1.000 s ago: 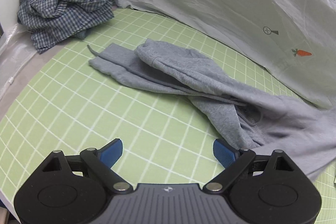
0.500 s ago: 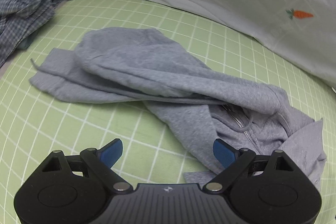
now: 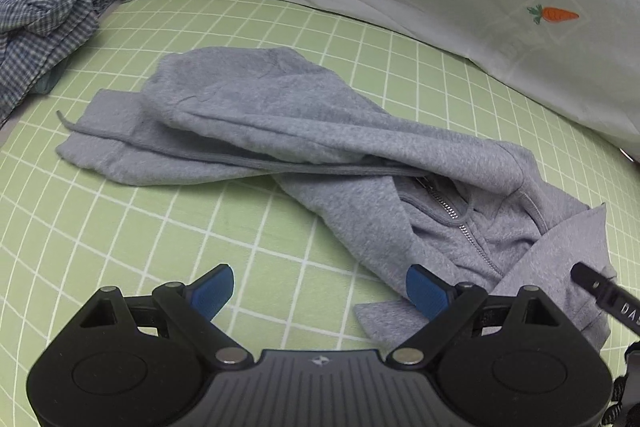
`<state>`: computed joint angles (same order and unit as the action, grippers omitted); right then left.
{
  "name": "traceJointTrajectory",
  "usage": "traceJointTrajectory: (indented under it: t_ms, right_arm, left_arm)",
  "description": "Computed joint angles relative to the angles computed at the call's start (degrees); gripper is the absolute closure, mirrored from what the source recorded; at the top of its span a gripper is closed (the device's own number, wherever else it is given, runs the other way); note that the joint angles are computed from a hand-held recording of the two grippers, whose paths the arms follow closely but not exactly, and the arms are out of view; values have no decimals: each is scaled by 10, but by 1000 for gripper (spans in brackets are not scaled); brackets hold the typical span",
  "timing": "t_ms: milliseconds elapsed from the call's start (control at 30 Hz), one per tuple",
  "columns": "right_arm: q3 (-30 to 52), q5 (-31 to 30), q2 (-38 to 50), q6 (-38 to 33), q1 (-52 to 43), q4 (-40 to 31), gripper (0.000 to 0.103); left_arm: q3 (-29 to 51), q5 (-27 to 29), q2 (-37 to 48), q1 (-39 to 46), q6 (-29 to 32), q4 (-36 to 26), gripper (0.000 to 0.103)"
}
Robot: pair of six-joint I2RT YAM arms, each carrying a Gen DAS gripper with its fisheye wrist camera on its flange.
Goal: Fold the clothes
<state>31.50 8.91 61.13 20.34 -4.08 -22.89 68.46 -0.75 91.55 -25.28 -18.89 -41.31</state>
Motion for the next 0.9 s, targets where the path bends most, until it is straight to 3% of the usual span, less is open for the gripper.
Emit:
traceJointTrajectory:
  t_ms: [67,133,200,333,567,633,700,767,900]
  right_arm:
    - [0,8,-10,13,20,-20,2]
    - [-3,14,-21,21,39,-33,16]
    - [-5,37,-29,22,65,-44,38]
    - [-7,66,-37,2,80,-45,47]
    - [-8,57,-43,-1,59,-29,46]
    - [-9,30,-41,-11,42,-17,56]
    - [-7,4,-31,-24,23,-6,80]
    - [-6,-17,-24,-40,4,4,94]
    - [-28,-52,-98,-53,-39,28,98]
  left_arm:
    - [-15,2,-18,7,-2,1,10]
    - [-27,4,-32,12,-3,0,10]
    - [-37,5,-43,16,-4,-2,10]
    - [-44,6,-54,16,-3,-3,10]
    - [-40,1,-58,2,6,2,10]
    - [-39,-2,-57,-2,5,1,11]
    - [-34,-6,-54,-6,5,-4,11]
    - [-32,-11,-53,-9,7,-8,11]
    - [-30,-20,-57,-12,7,-11,11]
